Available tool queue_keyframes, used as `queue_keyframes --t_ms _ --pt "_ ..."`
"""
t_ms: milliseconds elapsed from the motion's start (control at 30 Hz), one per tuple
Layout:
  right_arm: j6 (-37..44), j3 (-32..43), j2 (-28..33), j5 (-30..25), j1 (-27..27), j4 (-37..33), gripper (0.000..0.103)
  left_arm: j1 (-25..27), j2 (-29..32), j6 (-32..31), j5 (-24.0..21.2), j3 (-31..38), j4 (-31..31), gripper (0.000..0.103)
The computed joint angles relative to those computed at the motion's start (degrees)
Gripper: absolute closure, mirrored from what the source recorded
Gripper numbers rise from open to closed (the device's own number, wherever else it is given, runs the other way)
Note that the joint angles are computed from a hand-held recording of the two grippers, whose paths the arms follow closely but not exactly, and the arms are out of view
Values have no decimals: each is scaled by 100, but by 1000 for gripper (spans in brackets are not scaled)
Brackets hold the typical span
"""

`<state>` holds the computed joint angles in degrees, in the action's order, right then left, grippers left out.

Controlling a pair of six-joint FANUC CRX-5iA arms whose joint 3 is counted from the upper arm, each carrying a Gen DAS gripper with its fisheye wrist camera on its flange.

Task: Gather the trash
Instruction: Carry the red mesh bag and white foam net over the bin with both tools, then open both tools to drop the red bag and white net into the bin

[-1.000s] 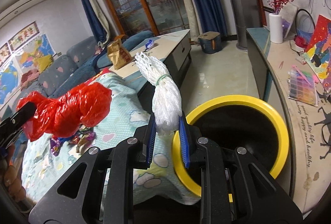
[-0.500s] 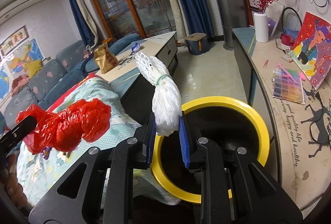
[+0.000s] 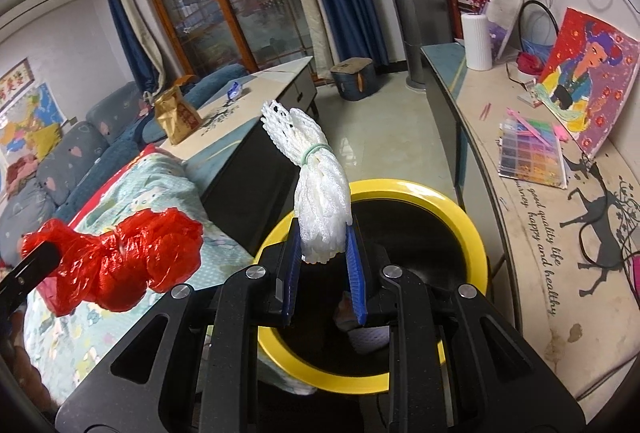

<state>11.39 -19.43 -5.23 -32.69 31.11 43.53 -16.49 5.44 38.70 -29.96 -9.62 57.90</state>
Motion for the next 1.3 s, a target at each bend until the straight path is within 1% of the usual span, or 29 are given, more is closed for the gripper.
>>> queue_keyframes --t_ms 200,533,867,933,1000,1033,1067,1100,1133,1167,1200,1267,1300 --pt "19 -17 19 -126 -68 -45 87 -59 181 136 -69 186 -195 99" --pt "285 35 97 -312 -225 -446 87 -164 469 396 -135 446 -479 98" --pt "408 49 125 -352 -334 -726 86 -280 815 770 -183 731 -866 98" --pt "435 54 128 -344 -358 -783 85 -309 931 863 -194 842 -965 98" --pt "558 103 146 -351 -387 -982 79 -340 1048 978 -177 930 -982 98" --pt "603 128 163 -365 -407 -1070 73 -354 1114 1038 -153 974 -999 88" --pt "597 158 183 -428 -415 -1151 60 -361 1204 1343 -117 1095 -1266 75" --pt "489 142 180 -448 -427 -1159 56 -370 1209 1659 20 1134 -1561 34" --pt "437 133 179 -461 -438 -1168 56 -383 1182 1732 160 1076 -1599 9" --pt "435 157 198 -522 -442 -1198 53 -387 1138 1547 281 921 -1336 10" --pt "411 162 204 -570 -441 -1190 48 -375 1121 1494 260 867 -1216 10" --pt "185 64 176 -530 -424 -1015 43 -326 1068 1701 180 860 -1433 9" --pt "163 55 178 -531 -418 -994 43 -313 1024 1802 197 851 -1589 8"
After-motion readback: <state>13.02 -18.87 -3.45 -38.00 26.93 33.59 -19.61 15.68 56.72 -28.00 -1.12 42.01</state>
